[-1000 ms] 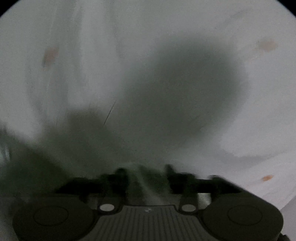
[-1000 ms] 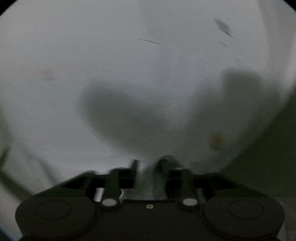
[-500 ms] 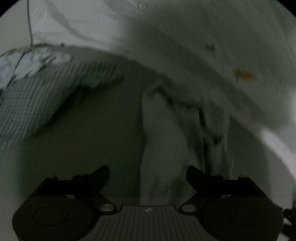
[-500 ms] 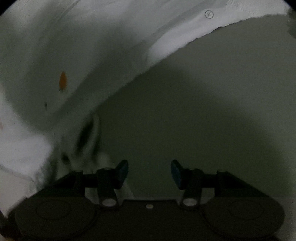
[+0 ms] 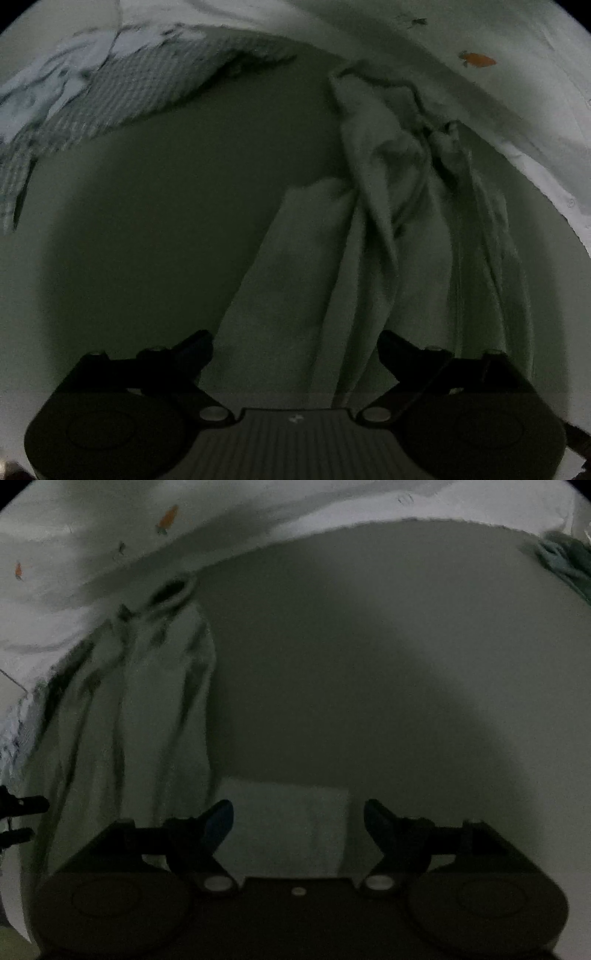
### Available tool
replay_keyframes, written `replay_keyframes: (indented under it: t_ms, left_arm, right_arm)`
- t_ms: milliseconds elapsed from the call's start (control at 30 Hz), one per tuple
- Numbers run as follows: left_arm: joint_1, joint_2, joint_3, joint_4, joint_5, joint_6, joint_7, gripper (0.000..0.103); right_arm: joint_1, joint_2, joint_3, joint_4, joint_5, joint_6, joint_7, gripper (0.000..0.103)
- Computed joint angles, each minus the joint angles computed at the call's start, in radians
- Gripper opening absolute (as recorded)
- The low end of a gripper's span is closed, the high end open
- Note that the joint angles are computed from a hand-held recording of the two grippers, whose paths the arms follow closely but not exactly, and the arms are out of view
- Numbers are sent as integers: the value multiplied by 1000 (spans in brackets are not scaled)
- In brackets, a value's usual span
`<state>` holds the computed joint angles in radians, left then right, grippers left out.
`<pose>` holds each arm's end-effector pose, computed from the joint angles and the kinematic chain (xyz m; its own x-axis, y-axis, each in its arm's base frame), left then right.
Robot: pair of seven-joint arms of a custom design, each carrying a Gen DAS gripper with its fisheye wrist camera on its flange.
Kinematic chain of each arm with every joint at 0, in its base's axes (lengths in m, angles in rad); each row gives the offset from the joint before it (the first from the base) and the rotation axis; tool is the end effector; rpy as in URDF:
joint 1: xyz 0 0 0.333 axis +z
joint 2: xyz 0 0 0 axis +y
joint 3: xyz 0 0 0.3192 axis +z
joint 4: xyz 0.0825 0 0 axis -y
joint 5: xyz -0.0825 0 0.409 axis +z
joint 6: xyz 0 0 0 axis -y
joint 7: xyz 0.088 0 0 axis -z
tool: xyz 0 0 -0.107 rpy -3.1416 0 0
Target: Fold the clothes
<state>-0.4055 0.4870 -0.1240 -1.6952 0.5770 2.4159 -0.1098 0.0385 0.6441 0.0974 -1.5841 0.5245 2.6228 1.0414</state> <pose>0.6238 -0.3503 0.3284 0.6616 -0.7223 0.2014 -0.6276 -0.6803 -0.3786 0.7483 0.0784 0.2878 0.2762 -0.9279 -0.2504 -0.8786 -0.1382 -0.4571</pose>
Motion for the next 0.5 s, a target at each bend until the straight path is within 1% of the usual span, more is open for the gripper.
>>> replay_keyframes:
  t_ms: [67,133,167,200,233,267,300,333,400,433,500]
  left_arm:
    - [-1,-3,-13,-15,-18,-5,4,98]
    - [-5,7,-23,-16,-39,-20,10,99]
    - [-5,13,-28,-15,-51,-26,15,100]
    - [-14,17,-25,-14,-42,-28,17,103]
    - [-28,27,-21,3,-26,-53,29,103]
    - [-41,38,-18,20,-10,-77,41,103]
    - [-53,51,-17,41,2,-107,56,103]
    - [-62,70,-19,75,0,-150,74,103]
    - [-82,100,-15,127,4,-211,82,103]
    - [-85,103,-13,135,-3,-220,62,103]
    - [-90,107,-9,143,-8,-230,34,103]
  right_arm:
    - [-9,-21,11,-43,5,33,-44,79]
    - [0,-29,9,-68,-8,71,-81,76]
    - [11,-29,2,-72,-28,88,-93,71]
    - [22,-30,-5,-76,-48,104,-105,59]
    - [32,-30,-13,-81,-67,123,-112,52]
    - [28,-28,-9,-79,-73,127,-129,43]
    - [-4,-24,21,-67,-53,101,-168,27]
    - [-31,-19,42,-52,-28,67,-195,21]
    - [-59,-9,60,-25,16,14,-226,10]
    - [-73,-9,69,-22,42,5,-252,10]
    - [-90,-20,80,-37,97,47,-303,8]
